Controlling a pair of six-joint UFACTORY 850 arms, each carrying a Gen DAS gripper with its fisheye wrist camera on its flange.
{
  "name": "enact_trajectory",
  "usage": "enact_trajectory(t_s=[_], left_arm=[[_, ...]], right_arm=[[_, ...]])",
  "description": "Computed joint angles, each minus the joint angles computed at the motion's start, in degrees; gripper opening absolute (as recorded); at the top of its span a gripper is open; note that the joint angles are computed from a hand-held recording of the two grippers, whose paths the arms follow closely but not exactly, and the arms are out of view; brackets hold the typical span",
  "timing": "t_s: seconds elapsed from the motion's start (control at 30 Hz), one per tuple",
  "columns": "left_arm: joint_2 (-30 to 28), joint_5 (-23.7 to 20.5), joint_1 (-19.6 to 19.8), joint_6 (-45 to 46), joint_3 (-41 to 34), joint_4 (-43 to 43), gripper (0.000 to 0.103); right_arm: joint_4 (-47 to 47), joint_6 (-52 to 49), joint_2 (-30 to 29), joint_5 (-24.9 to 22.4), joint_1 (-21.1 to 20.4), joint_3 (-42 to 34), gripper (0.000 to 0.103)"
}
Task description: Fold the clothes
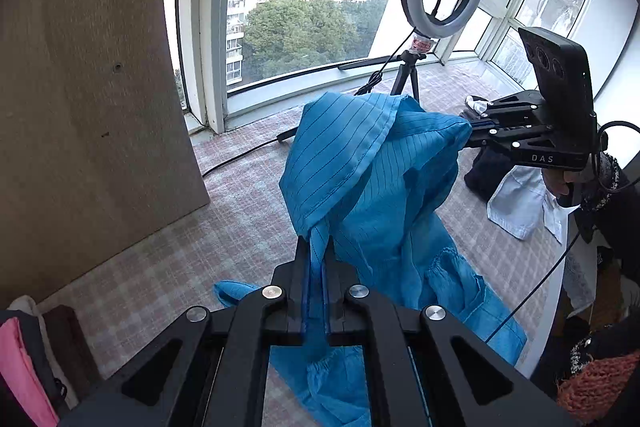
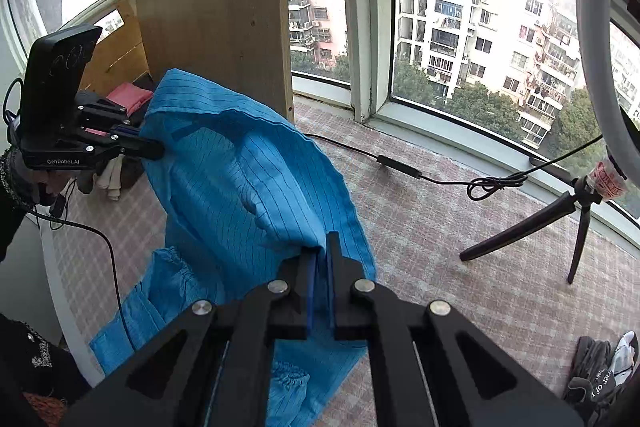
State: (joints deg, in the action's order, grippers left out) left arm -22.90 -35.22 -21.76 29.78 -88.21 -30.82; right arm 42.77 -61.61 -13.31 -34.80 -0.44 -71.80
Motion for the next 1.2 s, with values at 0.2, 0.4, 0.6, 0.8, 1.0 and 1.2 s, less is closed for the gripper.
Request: enact_trajectory(t_s=[0.2, 0.4, 0.6, 0.8, 1.0, 1.2], left_arm=[[16.04, 5.91, -4.87, 2.32, 19.97, -4.34, 0.004], [21.67, 8.25, -10.23, -0.45, 33.81, -7.17, 0.003], [22.05, 5.03, -13.48, -8.10, 40.65, -2.31, 0.005], [30.30, 1.29, -13.09, -13.57, 42.88, 1.10, 0.020], [24.48, 5.91, -17.26, -19.71, 36.15, 6.69, 0.043], [13.25, 2.05, -20.90, -39.06, 30.37, 27.68, 0.027]], right_arm=[[4.06, -3.63, 18.85, 2.41, 0.04, 19.73, 0.005], [-0.51, 4.07, 29.39, 4.45, 0.78, 36.96, 0.004], [-17.02, 17.96, 29.53, 4.49, 3.96, 44.22, 0.005], [-13.08, 10.85, 40.53, -6.90, -4.02, 45.35, 0.045], [0.20, 14.57, 33.65, -5.11, -6.91, 41.35, 0.050], [-3.50, 25.79, 24.56, 2.99, 0.84, 38.15, 0.042]])
